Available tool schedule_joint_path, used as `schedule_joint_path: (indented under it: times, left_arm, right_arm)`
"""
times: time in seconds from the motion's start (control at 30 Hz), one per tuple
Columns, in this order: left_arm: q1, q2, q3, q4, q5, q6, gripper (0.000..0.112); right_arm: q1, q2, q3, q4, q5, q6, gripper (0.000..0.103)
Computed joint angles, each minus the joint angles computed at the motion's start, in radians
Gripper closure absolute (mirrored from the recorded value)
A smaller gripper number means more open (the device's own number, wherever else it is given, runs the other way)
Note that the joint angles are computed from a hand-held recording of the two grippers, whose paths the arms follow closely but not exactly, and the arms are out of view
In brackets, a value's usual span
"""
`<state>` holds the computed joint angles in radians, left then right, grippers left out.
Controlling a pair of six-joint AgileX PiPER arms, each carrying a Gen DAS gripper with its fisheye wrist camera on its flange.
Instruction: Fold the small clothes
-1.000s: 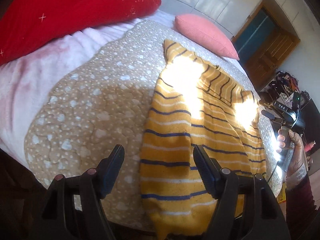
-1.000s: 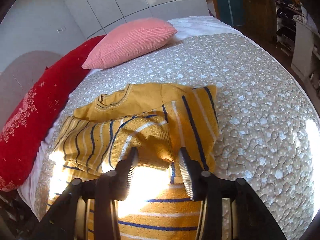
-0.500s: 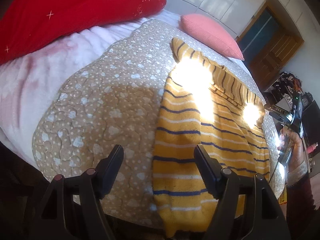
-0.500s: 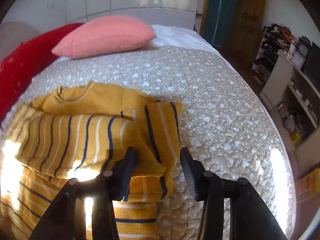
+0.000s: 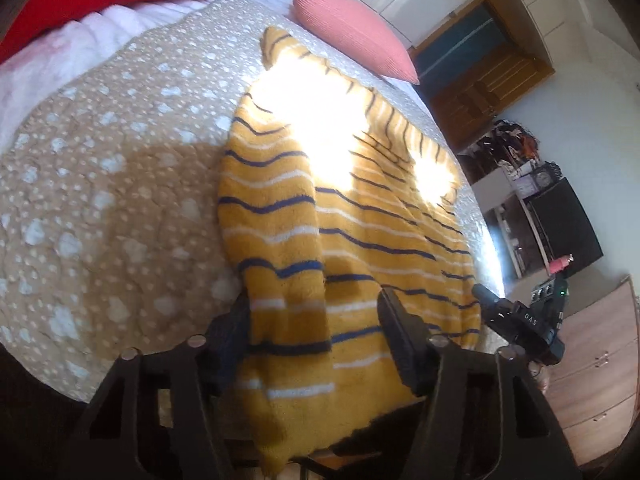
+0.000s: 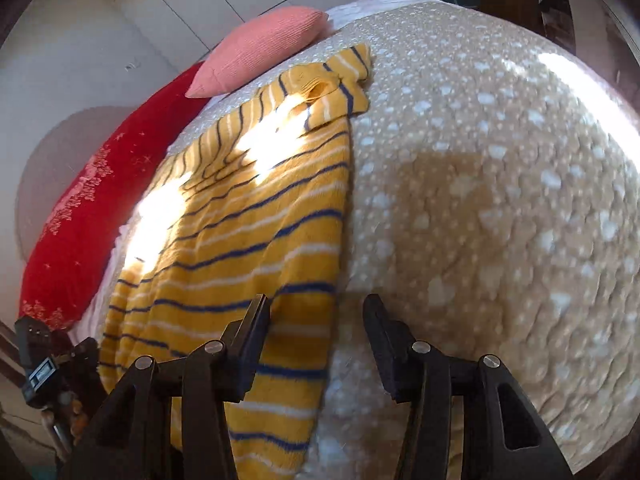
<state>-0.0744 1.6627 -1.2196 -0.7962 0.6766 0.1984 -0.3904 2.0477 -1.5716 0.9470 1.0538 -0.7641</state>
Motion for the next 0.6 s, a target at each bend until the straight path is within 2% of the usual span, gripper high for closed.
schedule_joint_path:
  times: [0.1,0.2,0.33,0.4,0.47,0.5,0.53,0.57,0.6]
  left_arm:
    - [-0.032,-0.001,0.033,-0.034,-0.022,0.021,0.060]
    - [-0.062,-0.033,0.083,-0.046,-0.078,0.015,0.054]
    - [-0.056,-0.052,0.120,-0.101,-0.079,0.052,0.051]
    - [-0.052,-0.045,0.108,-0.097,-0.065,0.035,0.051]
    - [-0.061,-0.033,0.080,-0.026,-0.061,-0.049,0.064]
    - [-0.071,-0.017,0.046,0.060,-0.054,-0.136,0.092]
    - [-0.075,-0.003,0.026,0.116,-0.039,-0.188,0.101]
    - [-0.070,0.003,0.011,0.132,-0.020,-0.213,0.102]
    - [-0.064,0.000,0.003,0.136,-0.011,-0.227,0.102]
  right_arm:
    - [-0.018,0.003,0.076,0.136,0.122,-0.074,0.049]
    - [0.001,-0.050,0.202,0.191,0.089,-0.152,0.049]
    - [-0.002,-0.085,0.309,0.245,0.097,-0.211,0.050]
    - [0.000,-0.098,0.333,0.247,0.077,-0.222,0.058]
    - [0.009,-0.128,0.374,0.250,0.025,-0.234,0.068]
    - [0.020,-0.138,0.383,0.244,-0.004,-0.225,0.077]
    - [0.030,-0.145,0.385,0.223,-0.033,-0.205,0.083]
    - [0.035,-0.140,0.370,0.203,-0.040,-0.185,0.090]
    - [0.035,-0.131,0.352,0.201,-0.028,-0.171,0.091]
